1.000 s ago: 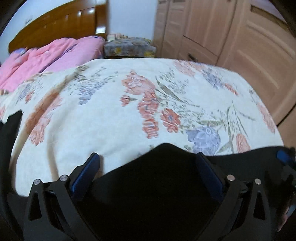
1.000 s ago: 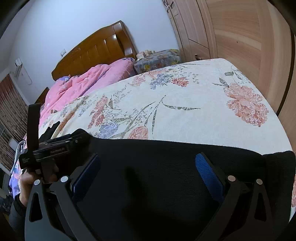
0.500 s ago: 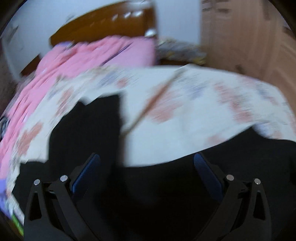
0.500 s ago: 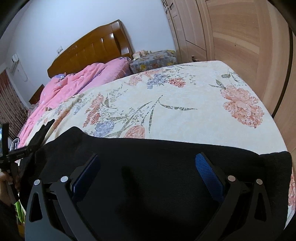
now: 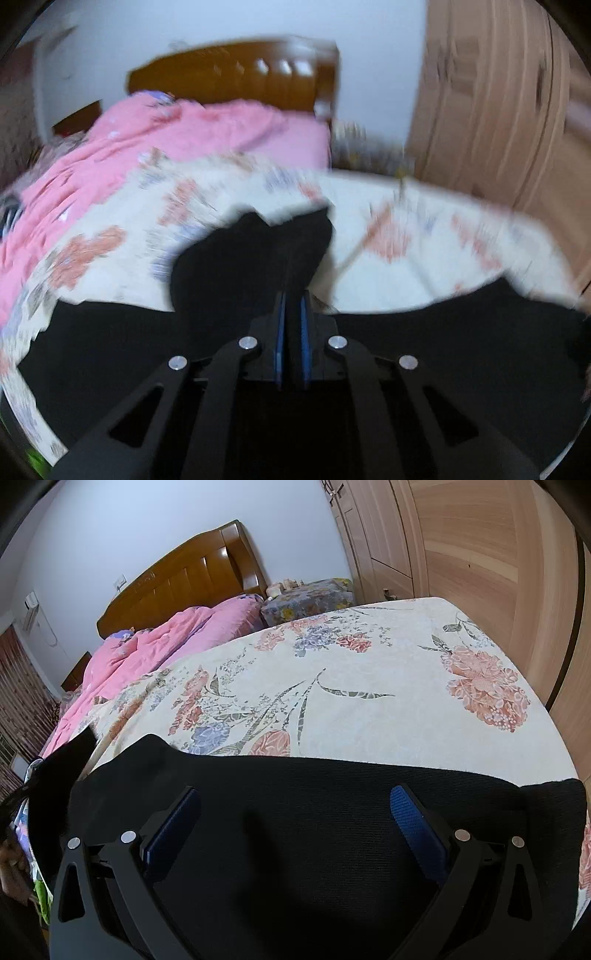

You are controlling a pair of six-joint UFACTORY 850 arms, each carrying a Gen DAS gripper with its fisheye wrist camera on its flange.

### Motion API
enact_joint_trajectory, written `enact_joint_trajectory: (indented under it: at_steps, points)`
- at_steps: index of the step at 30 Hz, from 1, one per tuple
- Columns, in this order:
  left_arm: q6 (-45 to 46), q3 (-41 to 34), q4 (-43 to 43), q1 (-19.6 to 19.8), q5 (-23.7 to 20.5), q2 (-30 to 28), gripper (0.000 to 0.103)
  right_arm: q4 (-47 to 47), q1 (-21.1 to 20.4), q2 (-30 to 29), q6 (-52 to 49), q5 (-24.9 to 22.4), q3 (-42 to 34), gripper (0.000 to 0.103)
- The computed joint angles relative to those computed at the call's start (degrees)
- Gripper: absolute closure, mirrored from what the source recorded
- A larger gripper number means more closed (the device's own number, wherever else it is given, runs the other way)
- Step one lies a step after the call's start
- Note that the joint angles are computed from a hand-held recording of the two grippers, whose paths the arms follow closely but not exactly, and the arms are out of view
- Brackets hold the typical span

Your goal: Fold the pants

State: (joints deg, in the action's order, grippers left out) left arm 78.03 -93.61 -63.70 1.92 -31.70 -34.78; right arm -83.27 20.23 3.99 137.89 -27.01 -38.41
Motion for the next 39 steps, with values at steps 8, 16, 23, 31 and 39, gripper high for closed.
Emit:
enact_joint_trajectory:
  at_steps: [8,16,23,31,39]
  points:
    - [-7.9,-1.2,-4.1,14.7,-15.3,-4.5,0.070,1.3,0.0,-0.2,-1.5,-0.2,-0.3,0.005]
    - [24.7,14.0,-13.2,12.6,-4.9,8.0,0.013,3.7,0.1,-0.9,-4.0,-0.7,-1.0,0.005]
    - [49.0,18.9,-3.5,-1.1,21.8,10.8,0.017,2.6,0.1,-0.8,-2.7,-0.5,-0.8,0.005]
    - [29.6,12.1,15.5,0.5,13.2,5.5,0.086,-0.7,0.1,-0.1,1.0,-0.4,0.1,0.005]
    - [-2.9,-7.2,-12.7,18.7,-29.1,-6.6,0.088,0.9,0.3,-0.1,-0.5,-0.6,-0.1,0.005]
